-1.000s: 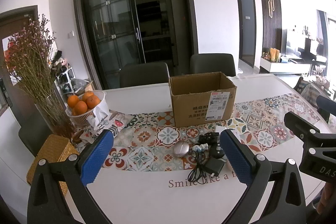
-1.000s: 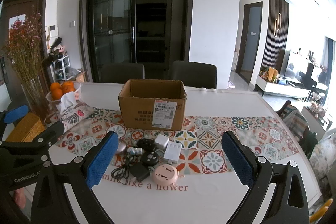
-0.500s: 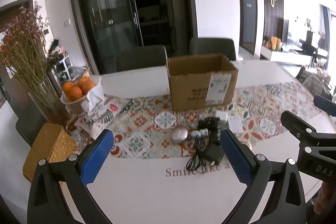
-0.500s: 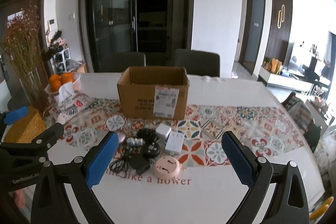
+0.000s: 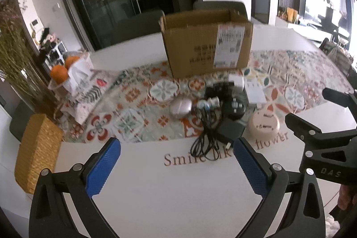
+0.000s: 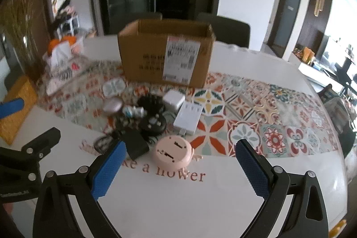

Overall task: Organize rigid objects
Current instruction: 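Lower the right tool onto the pink round device and close on it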

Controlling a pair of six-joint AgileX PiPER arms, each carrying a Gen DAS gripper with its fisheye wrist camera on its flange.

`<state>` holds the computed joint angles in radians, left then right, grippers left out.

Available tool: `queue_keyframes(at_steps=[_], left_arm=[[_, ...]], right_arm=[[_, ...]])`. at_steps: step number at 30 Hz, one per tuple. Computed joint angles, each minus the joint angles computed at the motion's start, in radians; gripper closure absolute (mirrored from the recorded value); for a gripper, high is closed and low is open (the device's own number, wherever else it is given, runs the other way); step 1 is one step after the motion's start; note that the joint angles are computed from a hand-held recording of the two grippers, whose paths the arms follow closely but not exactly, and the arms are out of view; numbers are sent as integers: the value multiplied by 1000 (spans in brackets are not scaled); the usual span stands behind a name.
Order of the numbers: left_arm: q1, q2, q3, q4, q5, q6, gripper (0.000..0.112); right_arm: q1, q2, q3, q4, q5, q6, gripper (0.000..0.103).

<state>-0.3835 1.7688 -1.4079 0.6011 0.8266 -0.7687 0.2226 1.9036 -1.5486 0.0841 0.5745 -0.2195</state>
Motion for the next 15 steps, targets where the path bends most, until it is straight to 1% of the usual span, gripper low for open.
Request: queue_keyframes(at_steps=[4, 9, 11, 15], left_arm=[[10, 65, -26, -42, -2, 21, 9], [2, 132, -58, -32, 13, 9, 9], [3, 153, -71, -35, 14, 10, 9], [1, 197, -106, -29, 27, 6, 9]], right_arm=[[-11, 74, -47, 35, 28, -88, 4], [-25, 161, -122, 87, 60, -205, 4], [-32, 206, -166, 113, 86, -249, 5], [-40, 267, -223, 143, 107, -298, 6]])
